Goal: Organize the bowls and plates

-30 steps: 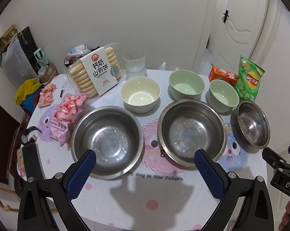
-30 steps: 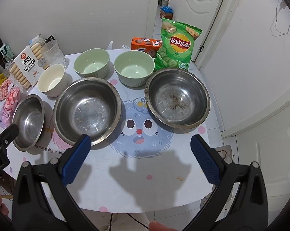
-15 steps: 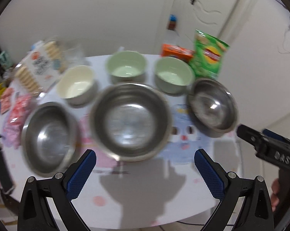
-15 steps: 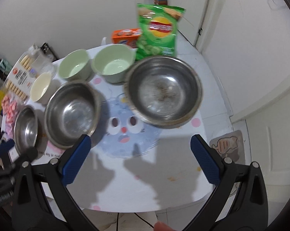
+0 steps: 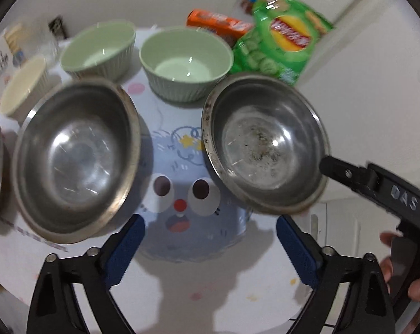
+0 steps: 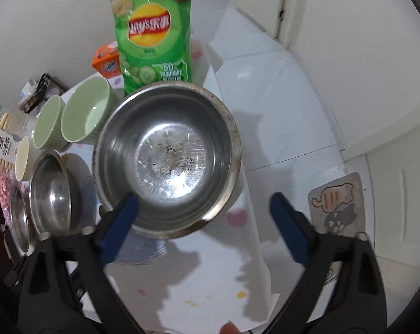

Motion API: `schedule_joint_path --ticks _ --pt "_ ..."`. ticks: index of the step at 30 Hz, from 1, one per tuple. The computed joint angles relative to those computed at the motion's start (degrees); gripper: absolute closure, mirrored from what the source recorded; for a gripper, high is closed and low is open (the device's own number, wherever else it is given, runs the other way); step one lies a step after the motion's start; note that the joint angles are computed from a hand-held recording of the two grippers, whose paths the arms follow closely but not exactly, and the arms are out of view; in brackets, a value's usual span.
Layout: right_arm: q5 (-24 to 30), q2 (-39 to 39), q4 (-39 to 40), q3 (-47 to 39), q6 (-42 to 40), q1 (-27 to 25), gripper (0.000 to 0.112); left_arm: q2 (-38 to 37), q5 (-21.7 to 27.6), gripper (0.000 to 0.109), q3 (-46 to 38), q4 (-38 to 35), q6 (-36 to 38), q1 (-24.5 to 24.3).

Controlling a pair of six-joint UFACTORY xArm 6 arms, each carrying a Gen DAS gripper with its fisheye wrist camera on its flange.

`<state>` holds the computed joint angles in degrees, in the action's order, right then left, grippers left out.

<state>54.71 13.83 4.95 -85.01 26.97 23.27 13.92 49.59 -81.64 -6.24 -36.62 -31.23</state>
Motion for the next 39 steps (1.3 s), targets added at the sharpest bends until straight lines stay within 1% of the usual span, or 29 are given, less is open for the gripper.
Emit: schedule_joint_path --ticks 1,3,5,7,8,12,14,15,18,19,20,21,22,23,26,29,30,31,32,33,37,39 --pt "0.56 0.82 1.32 -0.64 -1.38 -0.56 0.026 1.22 0.04 0.02 -0.84 -1.45 -0.43 0.38" --pt "0.88 2.21 2.83 -1.58 -2.82 -1.72 0.03 3.37 0.1 0.022 -2.43 -4.08 -2.15 1.17" --pt "0.58 3.55 3.9 -2.5 -4.19 -2.59 0.033 5.34 0.22 0.029 -4.05 -6.94 -2.9 1.71" --pt "0.96 4.81 4.87 -3.48 -5.03 -3.19 0.039 7.13 0.46 0.035 -5.59 -9.55 -2.68 2.03" --pt "1.33 5.57 5.73 -4.11 -5.57 -3.56 0.043 8.0 0.69 0.038 -6.31 -11.24 -2.99 2.29" --pt "2.28 7.82 8.51 -5.81 -7.54 -4.71 0.053 9.89 -0.31 0.05 -7.33 -14.83 -3.29 3.05" --pt "2.82 8.86 9.53 -6.74 -8.5 -5.19 0.067 10.63 -1.15 0.065 -7.53 -17.41 -1.82 3.49" --pt "3.22 9.53 10.9 -7.31 -9.21 -5.59 0.075 11.24 -1.32 0.069 -7.89 -18.4 -1.03 3.67" --pt "4.0 10.92 12.05 -8.68 -9.09 -6.13 0.086 12.74 -0.74 0.077 -9.79 -18.83 -0.93 4.56" --pt "3.91 11.1 11.71 -8.79 -8.86 -6.28 0.088 12.79 -0.69 0.082 -9.76 -19.2 -0.69 4.81" --pt "3.75 11.18 11.38 -8.8 -8.63 -6.38 0.094 12.86 -0.48 0.09 -9.81 -18.99 -0.81 4.97" --pt "3.7 11.23 10.59 -8.85 -8.05 -6.49 0.099 12.4 0.57 0.094 -9.92 -19.05 -0.2 5.73" --pt "3.77 11.31 9.98 -8.93 -7.62 -6.6 0.099 12.55 0.99 0.098 -9.98 -18.8 0.09 6.0" --pt "3.28 10.99 10.63 -8.33 -7.93 -6.91 0.1 12.25 0.46 0.098 -9.27 -19.77 1.05 6.29" --pt "2.57 10.15 11.29 -7.16 -8.75 -6.85 0.1 11.95 0.03 0.098 -8.6 -19.36 2.69 6.65" --pt "1.76 9.03 10.02 -5.9 -7.22 -6.37 0.1 10.76 0.27 0.099 -8.24 -19.41 4.39 7.06" --pt "1.16 8.14 9.93 -4.83 -6.47 -6.32 0.099 9.26 -0.2 0.099 -6.54 -19.49 5.07 7.11" --pt "0.56 7.07 9.78 -3.67 -5.79 -6.13 0.099 8.73 0.41 0.099 -6.46 -19.32 5.88 7.29" --pt "0.12 6.3 9.47 -2.92 -5.42 -5.95 0.099 10.49 0.19 0.099 -8.78 -19.48 7.06 7.51" --pt "-0.38 5.16 8.65 -1.84 -4.87 -5.62 0.099 9.85 1.33 0.099 -8.93 -19.17 7.43 7.34" --pt "-1.87 -0.03 5.72 2.46 -1.09 -4.04 0.099 3.62 1.58 0.098 -3.2 -19.96 12.24 8.3" --pt "-2.36 -3.36 4.04 4.9 1.39 -2.2 0.098 -0.57 2.58 0.099 0.23 -20.62 14.9 9.86"
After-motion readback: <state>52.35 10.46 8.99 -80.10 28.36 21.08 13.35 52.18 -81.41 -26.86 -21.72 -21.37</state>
